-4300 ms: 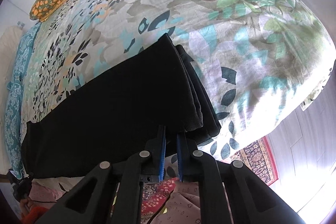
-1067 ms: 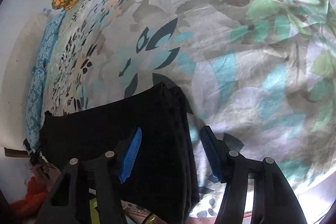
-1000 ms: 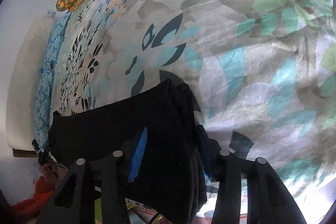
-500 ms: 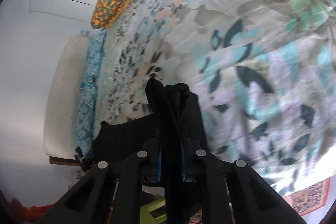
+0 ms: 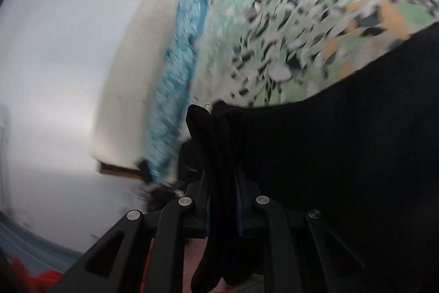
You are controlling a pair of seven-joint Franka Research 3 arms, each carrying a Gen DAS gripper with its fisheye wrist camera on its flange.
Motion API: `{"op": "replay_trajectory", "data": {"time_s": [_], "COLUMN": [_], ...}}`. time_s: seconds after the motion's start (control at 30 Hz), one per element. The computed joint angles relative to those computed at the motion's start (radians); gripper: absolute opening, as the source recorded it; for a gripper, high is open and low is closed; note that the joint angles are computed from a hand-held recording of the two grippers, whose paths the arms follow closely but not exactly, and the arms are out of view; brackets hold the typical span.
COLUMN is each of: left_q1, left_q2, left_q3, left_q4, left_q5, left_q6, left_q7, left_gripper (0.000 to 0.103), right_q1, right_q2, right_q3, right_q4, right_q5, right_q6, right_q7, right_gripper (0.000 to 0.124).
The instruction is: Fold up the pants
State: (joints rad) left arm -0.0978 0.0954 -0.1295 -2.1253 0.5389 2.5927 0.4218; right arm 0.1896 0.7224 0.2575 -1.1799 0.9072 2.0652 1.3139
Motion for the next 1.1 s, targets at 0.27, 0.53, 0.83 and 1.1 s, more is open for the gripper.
{"op": "replay_trajectory", "data": {"time_s": [0.27,0.53,0.83,1.1], "left_q1": [0.005,-0.030,-0.054,-0.051], "left_q2": [-0.044,0.014,-0.002,-0.040], "left_q3": [-0.009,-0.042,-0.060,-0.083], "left_q4": [-0.048,0.017,0.005,-0.053], "left_q5": [-0.015,-0.101,-0.234,-0.440], "left_q6": [0.101,0.170,0.238,0.320], "left_q7": [0.041,0.204,0.302,0.444], "left_gripper": [0.097,0.097,0.097,0.097], "right_q1": [0.004,-0.016,0.019,0.013], "right_q2": [-0.148,-0.448,-0.444,-0.450], "right_q3": [-0.042,-0.139,-0.154,-0.136], "right_q4": [-0.162,-0.584,-0.601,-0.609], "right_q5": [-0.033,-0.081,-0.179,-0.166], "right_q6": [0.196,0.448,0.599,0.575], "right_q7": [-0.090,-0.182,-0.108,-0.160], "right_gripper": [0.064,0.074,0.076,0.076]}}
